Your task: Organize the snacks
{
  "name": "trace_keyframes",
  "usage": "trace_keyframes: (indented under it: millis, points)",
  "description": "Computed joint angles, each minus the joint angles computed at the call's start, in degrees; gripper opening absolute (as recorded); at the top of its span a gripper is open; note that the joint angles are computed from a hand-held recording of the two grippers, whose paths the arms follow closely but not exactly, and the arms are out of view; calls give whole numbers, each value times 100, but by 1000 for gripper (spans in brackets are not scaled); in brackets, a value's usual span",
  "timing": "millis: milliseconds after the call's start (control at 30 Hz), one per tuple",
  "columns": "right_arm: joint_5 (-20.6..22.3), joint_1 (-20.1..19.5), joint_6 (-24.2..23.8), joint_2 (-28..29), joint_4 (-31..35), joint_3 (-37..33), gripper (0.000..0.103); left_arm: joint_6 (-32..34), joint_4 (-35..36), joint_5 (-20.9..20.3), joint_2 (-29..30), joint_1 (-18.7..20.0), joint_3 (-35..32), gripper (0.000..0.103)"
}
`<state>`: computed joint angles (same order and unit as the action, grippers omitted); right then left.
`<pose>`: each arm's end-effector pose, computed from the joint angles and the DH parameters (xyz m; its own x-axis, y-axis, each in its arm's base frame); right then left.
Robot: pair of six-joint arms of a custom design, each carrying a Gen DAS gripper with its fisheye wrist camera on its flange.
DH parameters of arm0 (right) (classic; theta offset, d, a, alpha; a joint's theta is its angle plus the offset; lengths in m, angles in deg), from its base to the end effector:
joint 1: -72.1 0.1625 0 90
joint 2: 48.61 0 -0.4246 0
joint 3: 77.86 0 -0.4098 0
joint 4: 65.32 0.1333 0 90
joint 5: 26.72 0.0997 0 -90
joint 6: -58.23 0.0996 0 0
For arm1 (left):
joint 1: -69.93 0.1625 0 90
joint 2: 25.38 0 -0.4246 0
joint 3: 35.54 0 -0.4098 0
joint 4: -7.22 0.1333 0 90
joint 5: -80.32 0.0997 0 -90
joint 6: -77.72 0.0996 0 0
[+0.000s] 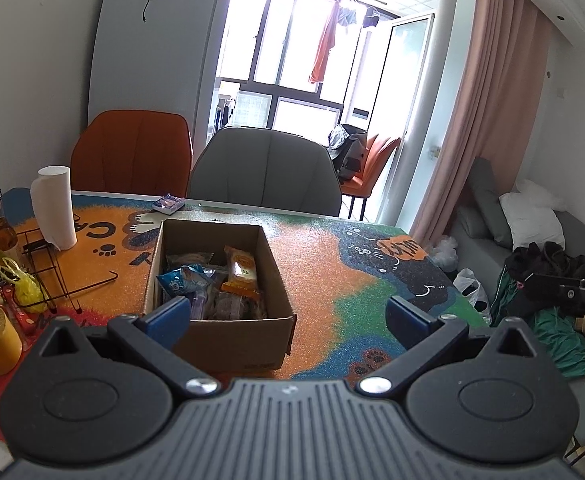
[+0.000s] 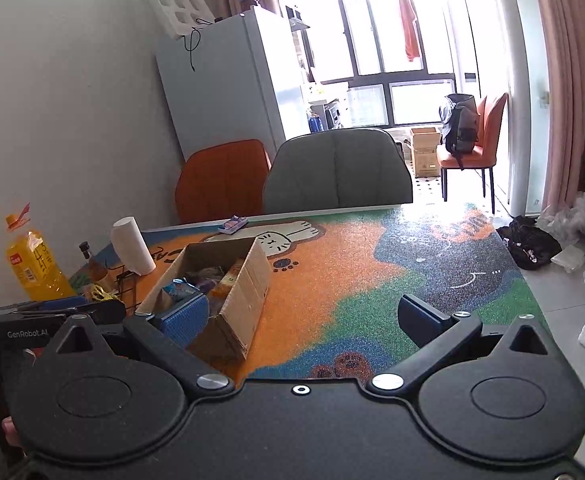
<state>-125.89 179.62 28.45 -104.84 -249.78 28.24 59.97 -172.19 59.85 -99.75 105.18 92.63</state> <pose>0.3047 -0.5751 0.2021 -0.7399 -0.5026 0.4472 -0.6704 0.4948 -0.5530 -0.2430 -0.4493 0.2704 -0.8189 -0.1709 -0.5479 0.4350 0.4380 -0.7868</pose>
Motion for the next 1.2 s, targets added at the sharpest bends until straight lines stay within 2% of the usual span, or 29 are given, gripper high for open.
trace_keyframes:
  millis: [1200]
  points:
    - [-141,2,89,12,196,-32,103,-344,568,-136,-127,55,53,103]
